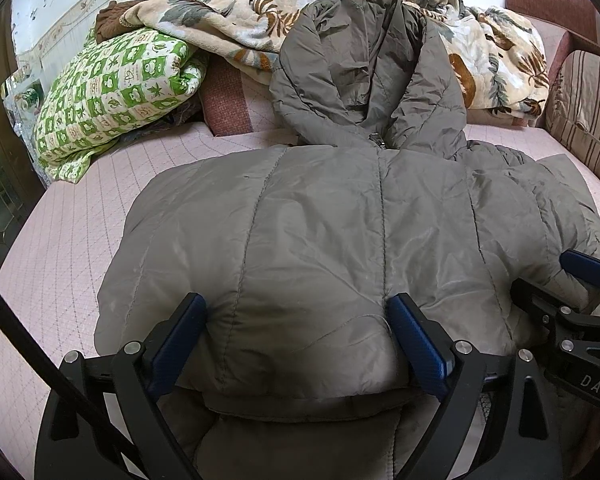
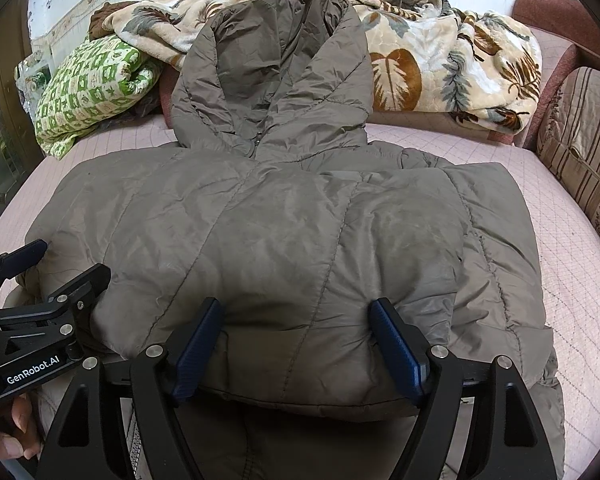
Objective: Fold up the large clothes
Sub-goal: 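Fold the hem up toward the hood with both tools and press flat, then release the hem and grasp the jacket hood with the right tool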
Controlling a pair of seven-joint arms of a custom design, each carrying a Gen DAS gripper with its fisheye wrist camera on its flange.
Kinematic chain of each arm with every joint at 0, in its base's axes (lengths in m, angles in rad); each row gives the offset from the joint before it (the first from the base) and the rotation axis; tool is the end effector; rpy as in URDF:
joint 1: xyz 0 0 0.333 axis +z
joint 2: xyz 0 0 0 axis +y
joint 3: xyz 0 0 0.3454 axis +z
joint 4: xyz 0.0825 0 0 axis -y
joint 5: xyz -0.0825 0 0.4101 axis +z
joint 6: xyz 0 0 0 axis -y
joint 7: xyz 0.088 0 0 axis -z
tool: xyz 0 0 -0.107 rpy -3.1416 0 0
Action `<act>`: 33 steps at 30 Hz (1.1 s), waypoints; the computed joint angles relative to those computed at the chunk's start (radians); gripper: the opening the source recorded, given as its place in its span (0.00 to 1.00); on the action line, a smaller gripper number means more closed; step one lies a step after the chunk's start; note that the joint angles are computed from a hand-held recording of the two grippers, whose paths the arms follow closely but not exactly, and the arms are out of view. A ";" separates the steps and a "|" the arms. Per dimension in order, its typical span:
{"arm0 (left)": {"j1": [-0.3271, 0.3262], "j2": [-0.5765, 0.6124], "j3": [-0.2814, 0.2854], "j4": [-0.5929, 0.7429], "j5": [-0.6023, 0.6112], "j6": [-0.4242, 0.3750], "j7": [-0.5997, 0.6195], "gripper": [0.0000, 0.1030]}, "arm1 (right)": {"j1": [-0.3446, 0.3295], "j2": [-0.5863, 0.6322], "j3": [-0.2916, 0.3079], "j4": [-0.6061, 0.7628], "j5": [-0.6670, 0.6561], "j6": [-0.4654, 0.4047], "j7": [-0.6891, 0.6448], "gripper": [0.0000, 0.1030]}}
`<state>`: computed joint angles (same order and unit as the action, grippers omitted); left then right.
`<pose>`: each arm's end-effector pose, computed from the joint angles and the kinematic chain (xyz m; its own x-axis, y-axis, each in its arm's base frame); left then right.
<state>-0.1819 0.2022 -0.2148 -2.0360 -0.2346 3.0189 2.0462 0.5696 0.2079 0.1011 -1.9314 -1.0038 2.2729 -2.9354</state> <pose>0.6178 -0.2315 0.4522 -0.5477 -0.8295 -0.1092 -0.5474 0.4540 -0.7030 0.5239 0.3848 0.4183 -0.4487 -0.8928 -0.0391 -0.6191 0.3420 -0.7069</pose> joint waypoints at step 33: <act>0.149 -0.151 0.034 0.170 -0.595 -0.273 0.352 0.90 | -0.035 -0.281 0.120 -0.017 0.093 -0.088 0.036 0.79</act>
